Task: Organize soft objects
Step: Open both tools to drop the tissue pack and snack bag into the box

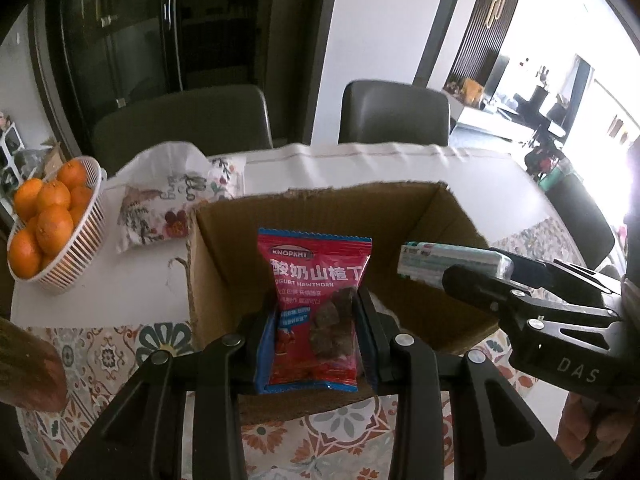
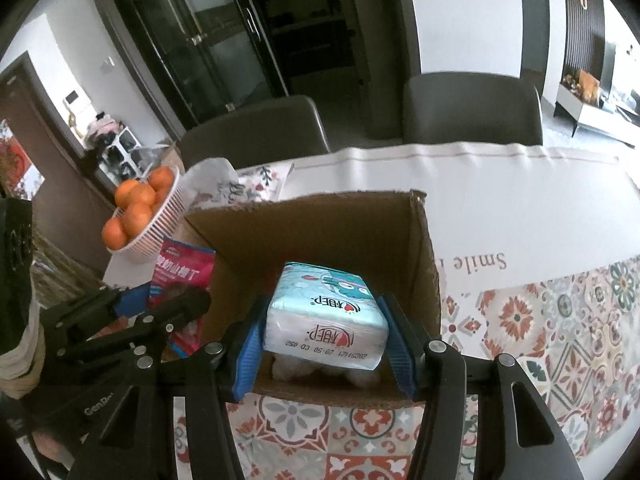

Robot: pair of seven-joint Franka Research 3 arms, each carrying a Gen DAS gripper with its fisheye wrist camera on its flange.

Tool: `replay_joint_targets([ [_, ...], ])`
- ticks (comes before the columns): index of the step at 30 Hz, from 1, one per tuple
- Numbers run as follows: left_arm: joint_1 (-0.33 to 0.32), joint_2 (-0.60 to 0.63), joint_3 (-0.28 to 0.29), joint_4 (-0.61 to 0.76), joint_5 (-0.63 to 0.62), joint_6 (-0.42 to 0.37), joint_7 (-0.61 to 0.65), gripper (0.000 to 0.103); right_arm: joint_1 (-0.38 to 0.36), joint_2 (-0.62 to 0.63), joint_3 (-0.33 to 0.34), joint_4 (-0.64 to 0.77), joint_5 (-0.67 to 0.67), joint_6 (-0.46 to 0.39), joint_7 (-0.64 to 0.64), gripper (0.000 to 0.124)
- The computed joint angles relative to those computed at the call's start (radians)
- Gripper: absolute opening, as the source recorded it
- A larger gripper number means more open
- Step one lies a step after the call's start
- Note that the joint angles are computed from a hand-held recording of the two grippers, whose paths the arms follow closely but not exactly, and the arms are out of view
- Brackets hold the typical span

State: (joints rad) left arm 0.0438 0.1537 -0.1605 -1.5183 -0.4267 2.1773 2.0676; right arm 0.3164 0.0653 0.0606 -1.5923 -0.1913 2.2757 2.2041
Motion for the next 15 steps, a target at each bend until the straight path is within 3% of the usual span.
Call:
replay_joint_targets([
  [3,-0.005,0.022,0.000,0.019,0.031,-0.018,-0.020,0.038,0.000,0.018,-0.002,0.020,0.006,-0.024,-0.005,0.057],
  [5,-0.003,0.030,-0.003,0.028,0.038,-0.031,-0.022,0.055,0.000,0.030,-0.004,0.038,0.019,-0.047,-0.017,0.059],
  [7,-0.004,0.026,-0.003,0.020,0.051,-0.021,-0.032,0.061,0.004,0.034,-0.006,0.043,0.011,-0.055,-0.018,0.067],
  [15,-0.004,-0.044,0.007,-0.056,0.055,0.021,-0.031,0.065,0.020,-0.014,0.001,0.007,-0.074,-0.058,0.045,0.069],
])
